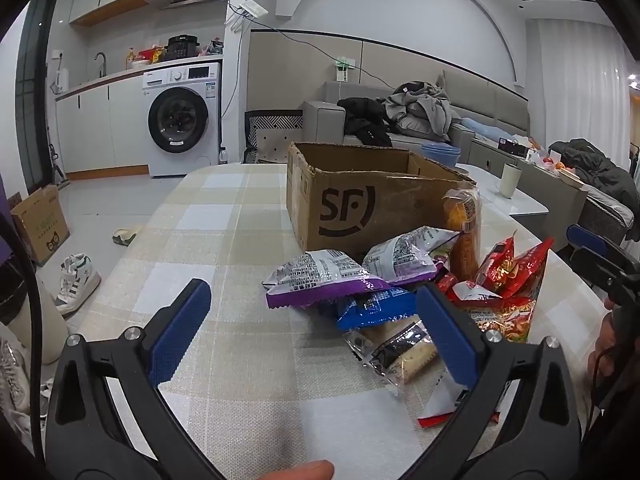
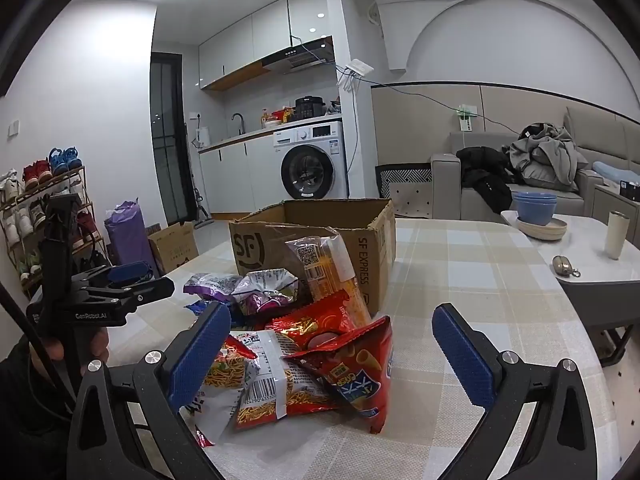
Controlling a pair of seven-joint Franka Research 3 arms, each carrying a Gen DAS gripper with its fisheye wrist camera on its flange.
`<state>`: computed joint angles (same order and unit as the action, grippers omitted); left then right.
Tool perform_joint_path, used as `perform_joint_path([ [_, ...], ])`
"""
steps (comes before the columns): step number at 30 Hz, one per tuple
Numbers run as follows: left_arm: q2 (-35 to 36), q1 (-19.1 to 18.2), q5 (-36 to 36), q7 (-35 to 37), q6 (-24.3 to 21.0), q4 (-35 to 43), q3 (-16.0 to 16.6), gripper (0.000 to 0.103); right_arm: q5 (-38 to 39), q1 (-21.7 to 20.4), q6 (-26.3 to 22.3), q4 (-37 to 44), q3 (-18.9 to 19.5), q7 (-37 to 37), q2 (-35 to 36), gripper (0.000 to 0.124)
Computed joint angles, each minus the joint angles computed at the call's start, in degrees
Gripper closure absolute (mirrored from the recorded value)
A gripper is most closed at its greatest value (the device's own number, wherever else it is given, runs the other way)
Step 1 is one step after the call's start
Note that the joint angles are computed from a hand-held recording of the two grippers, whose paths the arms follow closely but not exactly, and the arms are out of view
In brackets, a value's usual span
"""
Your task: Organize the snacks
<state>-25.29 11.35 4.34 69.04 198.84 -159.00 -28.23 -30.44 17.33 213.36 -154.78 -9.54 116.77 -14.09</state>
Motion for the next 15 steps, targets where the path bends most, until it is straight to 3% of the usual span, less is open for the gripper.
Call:
perform_joint_path([
  [4,0.09,0.87,-0.63,0.36,0.20,0.16,-1.11,0.000,0.05,-0.03,-0.03,0.00,0.05,-0.04,-0.01,0.021],
  [15,-0.89,-0.54,0.30,-0.43,0.02,-0.55,0.50,0.000,0.00,0.02,-0.12,0.00,-0.02,-0.11,-0.05,0.021],
])
